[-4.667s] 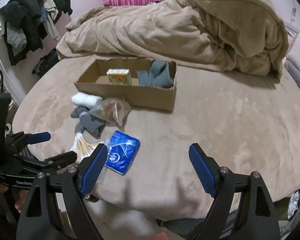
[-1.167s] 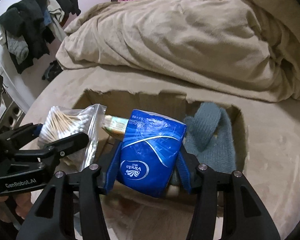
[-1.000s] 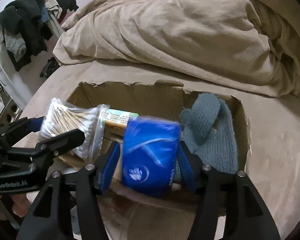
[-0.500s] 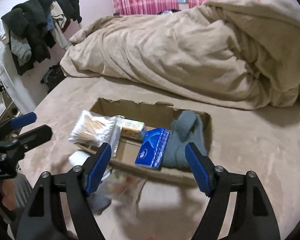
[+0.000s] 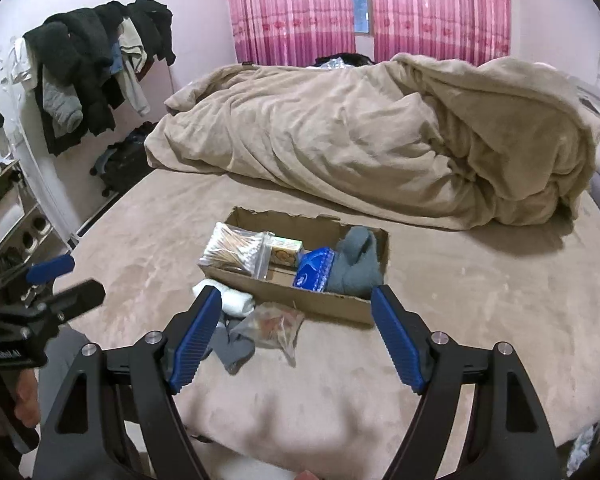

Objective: Organize objects
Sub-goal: 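Grasp the grey grip socks with the left gripper while the right grasps the clear snack bag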

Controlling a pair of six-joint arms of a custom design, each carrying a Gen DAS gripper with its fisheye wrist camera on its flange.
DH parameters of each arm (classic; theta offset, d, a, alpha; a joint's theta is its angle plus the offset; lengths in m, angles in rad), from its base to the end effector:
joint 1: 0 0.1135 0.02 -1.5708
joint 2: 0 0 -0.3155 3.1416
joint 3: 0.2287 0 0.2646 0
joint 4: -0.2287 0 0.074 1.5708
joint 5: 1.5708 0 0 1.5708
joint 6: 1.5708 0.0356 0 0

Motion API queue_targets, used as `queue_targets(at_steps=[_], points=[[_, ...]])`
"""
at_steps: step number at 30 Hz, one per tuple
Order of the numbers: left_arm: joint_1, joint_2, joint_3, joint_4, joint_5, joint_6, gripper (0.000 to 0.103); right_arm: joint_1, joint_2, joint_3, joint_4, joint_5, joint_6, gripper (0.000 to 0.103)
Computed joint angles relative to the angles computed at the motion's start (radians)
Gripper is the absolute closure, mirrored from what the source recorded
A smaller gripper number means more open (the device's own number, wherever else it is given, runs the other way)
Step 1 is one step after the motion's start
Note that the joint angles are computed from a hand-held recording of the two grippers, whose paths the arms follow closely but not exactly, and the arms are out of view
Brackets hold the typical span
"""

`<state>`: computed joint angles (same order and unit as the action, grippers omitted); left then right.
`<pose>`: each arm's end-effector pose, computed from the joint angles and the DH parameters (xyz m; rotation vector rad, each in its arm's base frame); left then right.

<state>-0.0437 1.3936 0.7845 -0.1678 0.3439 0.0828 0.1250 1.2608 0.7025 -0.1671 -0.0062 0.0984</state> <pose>0.2859 -0.0245 0.2504 0.3147 2.3007 -0.3832 0.2541 0.0321 0.2556 -0.0338 2.2990 0.1224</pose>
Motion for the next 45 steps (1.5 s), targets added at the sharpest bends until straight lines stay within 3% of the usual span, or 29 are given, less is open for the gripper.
queue_targets(at_steps=[6, 14, 18, 26, 30, 42, 45], points=[[0.006, -0.03, -0.054, -0.008, 0.0, 0.013, 0.004, 0.008, -0.11, -0.049, -0.068, 0.009, 0.035, 0.023], [-0.028, 0.1, -0.101, 0.084, -0.042, 0.013, 0.004, 0.011, -0.07, -0.143, -0.033, 0.015, 0.069, 0.022], [-0.045, 0.209, -0.105, 0.142, -0.059, 0.019, 0.004, 0.013, 0.014, -0.17, 0.047, 0.012, 0.041, 0.023], [-0.089, 0.415, -0.085, 0.293, -0.127, 0.031, 0.004, 0.003, 0.27, -0.095, 0.19, -0.024, 0.003, 0.023], [-0.129, 0.512, -0.049, 0.377, -0.213, 0.046, 0.004, 0.007, 0.399, -0.028, 0.231, -0.035, -0.011, 0.023], [-0.146, 0.709, 0.142, 0.338, -0.117, 0.037, 0.005, -0.047, 0.694, 0.163, 0.26, -0.2, 0.053, 0.023], [-0.152, 0.715, 0.138, 0.367, -0.111, 0.031, 0.012, -0.056, 0.731, 0.189, 0.249, -0.23, 0.064, 0.023]])
